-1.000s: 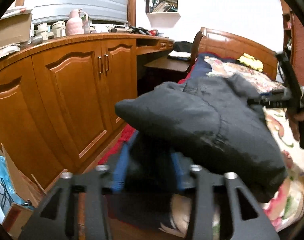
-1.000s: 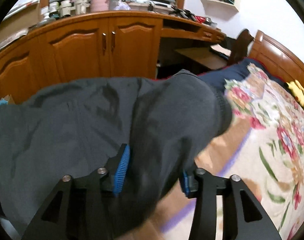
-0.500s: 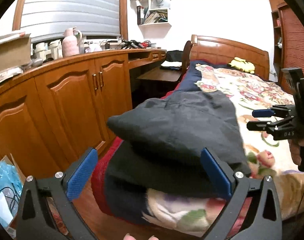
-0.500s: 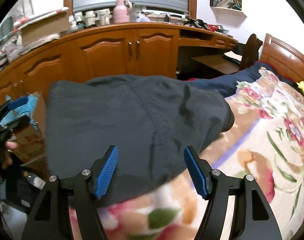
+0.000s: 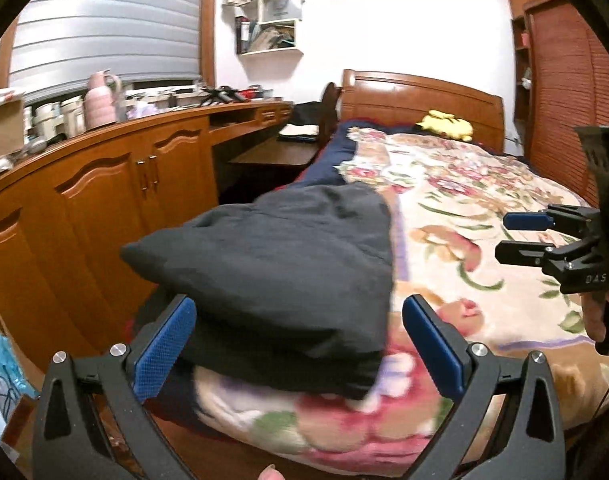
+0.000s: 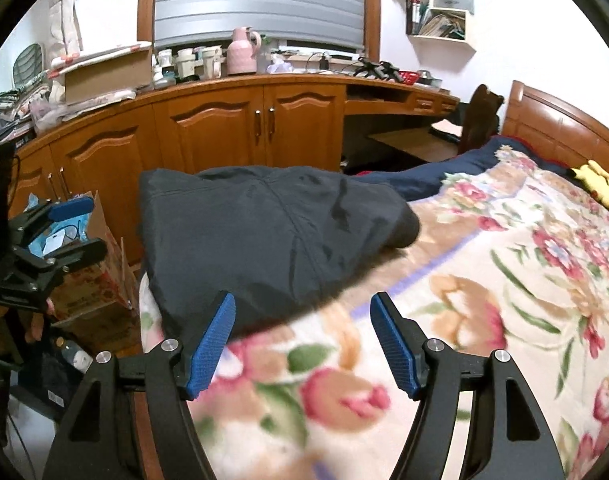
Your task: Fold large clothes
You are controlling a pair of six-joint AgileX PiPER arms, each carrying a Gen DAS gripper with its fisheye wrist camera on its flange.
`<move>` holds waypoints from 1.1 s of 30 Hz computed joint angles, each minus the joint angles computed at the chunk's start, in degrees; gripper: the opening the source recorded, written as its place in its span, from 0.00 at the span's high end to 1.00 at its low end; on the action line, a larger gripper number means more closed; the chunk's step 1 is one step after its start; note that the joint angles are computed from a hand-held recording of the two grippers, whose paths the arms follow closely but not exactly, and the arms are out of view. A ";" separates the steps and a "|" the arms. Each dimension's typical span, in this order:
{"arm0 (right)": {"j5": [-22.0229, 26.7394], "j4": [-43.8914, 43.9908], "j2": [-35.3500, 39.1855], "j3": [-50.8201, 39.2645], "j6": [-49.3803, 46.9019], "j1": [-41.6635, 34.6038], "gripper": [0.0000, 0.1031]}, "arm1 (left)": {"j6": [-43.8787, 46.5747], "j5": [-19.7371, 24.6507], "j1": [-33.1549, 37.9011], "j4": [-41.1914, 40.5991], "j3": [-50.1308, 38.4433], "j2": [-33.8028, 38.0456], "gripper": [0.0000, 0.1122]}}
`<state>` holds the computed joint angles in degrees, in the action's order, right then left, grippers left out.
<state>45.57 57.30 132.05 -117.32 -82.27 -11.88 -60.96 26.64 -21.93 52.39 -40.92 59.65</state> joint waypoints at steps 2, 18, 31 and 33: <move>-0.20 2.21 -1.21 2.73 -2.34 -1.60 0.27 | -5.34 2.89 -4.83 4.15 -0.97 1.44 0.08; -5.89 19.65 -12.64 28.47 -23.26 -12.81 0.22 | -21.77 9.26 -27.38 13.30 -14.92 19.88 0.08; -7.41 32.82 -21.93 46.81 -34.29 -24.83 0.22 | -18.20 9.92 -36.33 9.04 -34.49 39.08 0.08; -7.23 34.57 -23.24 49.38 -35.77 -26.58 0.22 | -16.73 10.72 -37.25 7.94 -37.22 41.33 0.08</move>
